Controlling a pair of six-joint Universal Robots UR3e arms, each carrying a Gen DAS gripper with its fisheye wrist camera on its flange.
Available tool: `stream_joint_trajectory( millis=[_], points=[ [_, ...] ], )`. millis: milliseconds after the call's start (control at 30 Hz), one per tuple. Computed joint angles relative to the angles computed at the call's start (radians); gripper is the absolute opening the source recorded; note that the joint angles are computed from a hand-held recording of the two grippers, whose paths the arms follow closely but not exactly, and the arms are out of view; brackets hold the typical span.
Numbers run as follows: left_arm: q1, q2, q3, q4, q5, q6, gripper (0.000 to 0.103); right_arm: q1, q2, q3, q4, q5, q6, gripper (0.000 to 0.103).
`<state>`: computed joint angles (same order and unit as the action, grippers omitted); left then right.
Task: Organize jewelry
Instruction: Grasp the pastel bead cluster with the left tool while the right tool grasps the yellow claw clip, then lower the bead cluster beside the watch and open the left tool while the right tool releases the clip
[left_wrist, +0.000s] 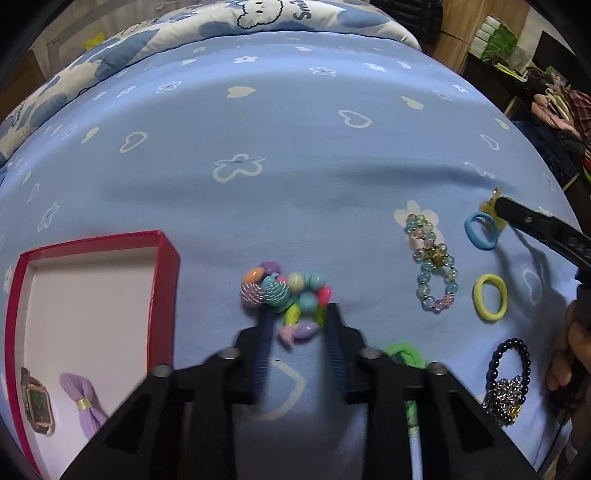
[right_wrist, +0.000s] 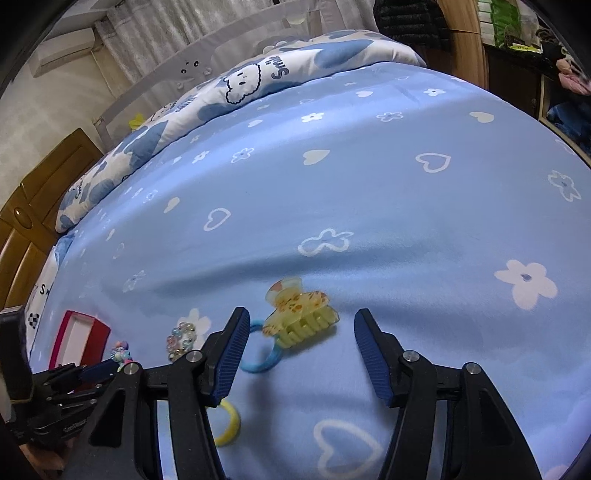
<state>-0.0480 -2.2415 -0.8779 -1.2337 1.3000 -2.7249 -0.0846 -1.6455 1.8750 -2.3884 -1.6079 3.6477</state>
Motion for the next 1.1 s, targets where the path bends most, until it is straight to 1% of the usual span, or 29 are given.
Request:
stream_joint_trajectory(
  millis=[33,133,300,333,600,767,967,1100],
  points=[
    [-0.001,0.002,-0.006,0.006,-0.005,0.003,0.020,-0.003,0.006,0.001,-0.002,0.002,-0.005,0.042],
    [0.008,0.020,-0.039,0.026,-0.026,0.013,0.017,0.003,0.010,0.005,-0.018,-0.010,-0.008,0.042],
    [0.044,0.086,-0.120,0.045,-0.095,0.032,0.015,0.031,-0.030,0.009,-0.015,-0.039,0.002,0.041],
    [0.052,0.099,-0.132,0.044,-0.106,0.034,0.013,0.031,-0.029,0.003,-0.015,-0.037,0.003,0.041],
    [0.151,0.277,-0.290,0.029,-0.224,0.089,0.012,0.111,-0.095,-0.033,0.012,-0.042,0.064,0.041],
    [0.255,0.409,-0.379,-0.041,-0.303,0.162,0.012,0.195,-0.090,-0.083,0.021,-0.047,0.115,0.041],
    [0.383,0.523,-0.407,-0.176,-0.385,0.263,0.012,0.305,-0.029,-0.168,0.022,-0.063,0.172,0.041],
    [0.472,0.589,-0.424,-0.263,-0.424,0.336,0.012,0.374,0.032,-0.238,0.025,-0.074,0.199,0.041]
  ],
)
